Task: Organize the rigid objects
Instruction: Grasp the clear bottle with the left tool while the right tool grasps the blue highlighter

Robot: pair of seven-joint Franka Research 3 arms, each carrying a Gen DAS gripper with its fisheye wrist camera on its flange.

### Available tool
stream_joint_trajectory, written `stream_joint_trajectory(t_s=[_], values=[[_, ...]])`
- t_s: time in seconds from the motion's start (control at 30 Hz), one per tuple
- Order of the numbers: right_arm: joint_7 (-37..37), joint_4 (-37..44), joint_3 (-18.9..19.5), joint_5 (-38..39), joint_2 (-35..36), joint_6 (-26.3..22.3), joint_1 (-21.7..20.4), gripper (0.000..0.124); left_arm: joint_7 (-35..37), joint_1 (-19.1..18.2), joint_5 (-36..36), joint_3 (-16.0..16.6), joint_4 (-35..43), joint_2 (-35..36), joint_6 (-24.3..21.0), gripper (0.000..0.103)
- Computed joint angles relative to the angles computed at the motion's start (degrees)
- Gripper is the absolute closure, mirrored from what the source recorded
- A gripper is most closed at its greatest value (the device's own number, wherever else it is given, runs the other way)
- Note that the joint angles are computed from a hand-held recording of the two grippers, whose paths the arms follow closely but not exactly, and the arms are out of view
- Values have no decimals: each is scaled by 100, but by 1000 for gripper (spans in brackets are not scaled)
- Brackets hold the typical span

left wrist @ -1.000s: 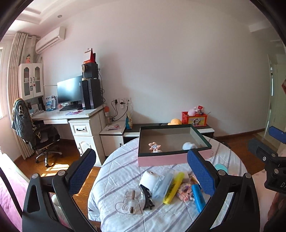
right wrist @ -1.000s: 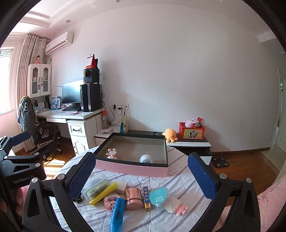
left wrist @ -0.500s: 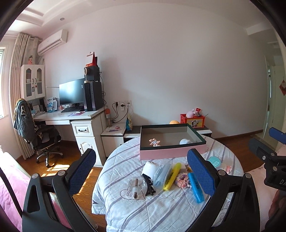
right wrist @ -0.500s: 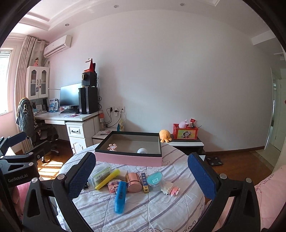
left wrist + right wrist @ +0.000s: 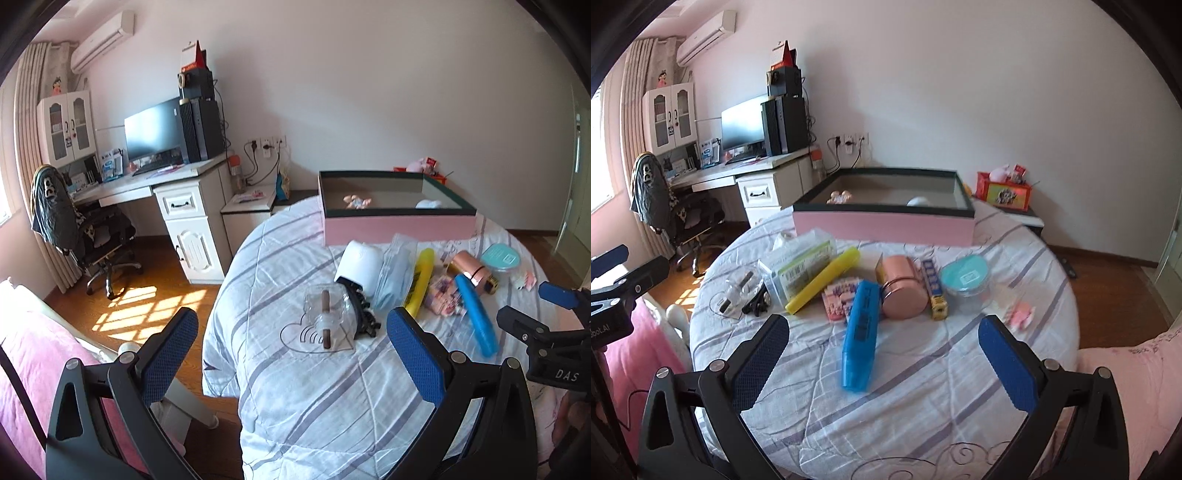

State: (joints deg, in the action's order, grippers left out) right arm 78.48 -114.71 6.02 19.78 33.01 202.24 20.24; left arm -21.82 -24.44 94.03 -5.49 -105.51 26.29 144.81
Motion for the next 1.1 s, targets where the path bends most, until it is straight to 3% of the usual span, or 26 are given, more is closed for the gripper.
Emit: stream_joint_trajectory(t_s=[0.07, 0.13, 0.2, 0.27, 0.33, 0.37, 0.53, 0.63, 0.73, 0.83, 0.93, 1.0, 1.1], values=[[140, 335, 288, -287, 280, -289, -339, 29, 149, 95, -169, 9, 119, 174, 181, 0], [177, 690, 215, -269, 515, -661, -314, 36, 293, 162, -358, 44, 238, 329, 369, 0], [204, 932, 607, -498, 732, -894, -734, 60, 476, 194, -564, 95, 395, 495, 537, 0], [150, 1129, 824, -626, 899, -1181, -988, 69, 716, 182, -788, 157, 584, 673, 666, 0], [27, 1082, 959, -713, 944, -1034, -1136, 80, 951, 148, -950, 235, 772, 846, 841, 0], [-33, 1021, 1180, -821, 942, -999, -1366, 95, 1093, 124, -1056, 269, 886, 941, 900, 0], [-157, 694, 1542, -1077, 808, -925, -1816, 95, 1716, -25, -1718, 483, 1383, 1337, 878, 0], [-160, 635, 1725, -1215, 811, -931, -2025, 95, 1851, 24, -2104, 603, 1491, 1437, 1113, 0], [-151, 714, 1777, -1265, 862, -984, -2073, 95, 2334, 57, -2603, 646, 1784, 1673, 1144, 0], [-189, 856, 1788, -1269, 948, -1073, -2069, 95, 3101, 122, -3288, 564, 2191, 1981, 900, 0], [-229, 979, 1791, -1232, 1014, -1129, -2052, 96, 3251, 76, -3601, 698, 2350, 2106, 1048, 0], [-267, 1032, 1767, -1195, 1034, -1156, -2016, 96, 3345, -30, -3695, 856, 2467, 2190, 1129, 5], [-303, 1101, 1714, -1113, 1045, -1203, -1939, 95, 3420, -151, -3724, 1055, 2539, 2264, 1363, 28]])
